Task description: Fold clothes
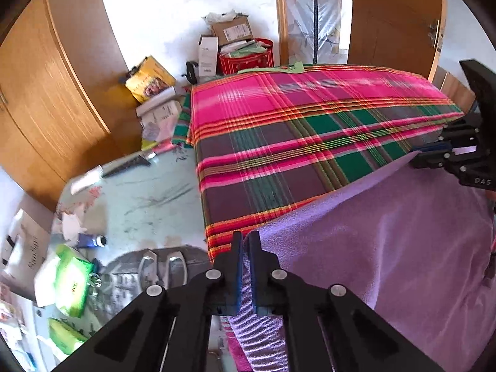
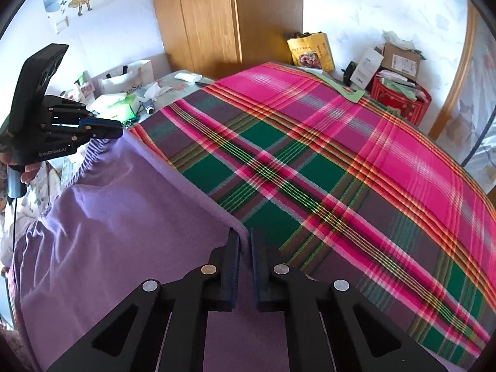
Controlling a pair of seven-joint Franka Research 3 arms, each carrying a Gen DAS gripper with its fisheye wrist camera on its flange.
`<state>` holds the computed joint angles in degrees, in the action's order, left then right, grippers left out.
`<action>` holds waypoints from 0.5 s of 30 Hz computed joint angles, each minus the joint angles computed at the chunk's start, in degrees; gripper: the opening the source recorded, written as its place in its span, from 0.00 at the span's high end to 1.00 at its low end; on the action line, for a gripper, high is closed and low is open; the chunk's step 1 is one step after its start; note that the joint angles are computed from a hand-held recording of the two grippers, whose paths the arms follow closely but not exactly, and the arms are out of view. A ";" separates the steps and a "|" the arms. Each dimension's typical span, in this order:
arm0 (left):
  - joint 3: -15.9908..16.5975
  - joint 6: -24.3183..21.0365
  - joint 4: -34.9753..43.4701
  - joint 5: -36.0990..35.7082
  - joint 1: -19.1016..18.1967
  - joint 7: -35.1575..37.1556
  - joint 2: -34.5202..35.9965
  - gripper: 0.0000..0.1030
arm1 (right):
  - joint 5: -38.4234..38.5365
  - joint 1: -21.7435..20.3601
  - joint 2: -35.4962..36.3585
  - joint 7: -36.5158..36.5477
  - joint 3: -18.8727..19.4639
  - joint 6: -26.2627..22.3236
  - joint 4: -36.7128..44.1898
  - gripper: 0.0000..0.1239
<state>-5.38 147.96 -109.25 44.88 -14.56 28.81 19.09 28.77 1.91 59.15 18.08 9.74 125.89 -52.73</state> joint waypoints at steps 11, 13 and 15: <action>-1.17 -2.00 -5.98 5.33 0.05 -8.94 -7.49 1.00 | 10.59 -4.75 -16.47 -11.24 3.04 10.73 -24.72 0.96; -1.97 -0.76 -6.30 2.89 1.07 -7.47 -7.42 0.99 | 11.44 -4.41 -18.03 -13.10 2.48 11.97 -27.09 0.96; -2.31 0.70 -6.61 0.89 1.70 -6.80 -7.20 0.99 | 11.73 -3.78 -18.72 -13.76 1.81 12.78 -28.32 0.96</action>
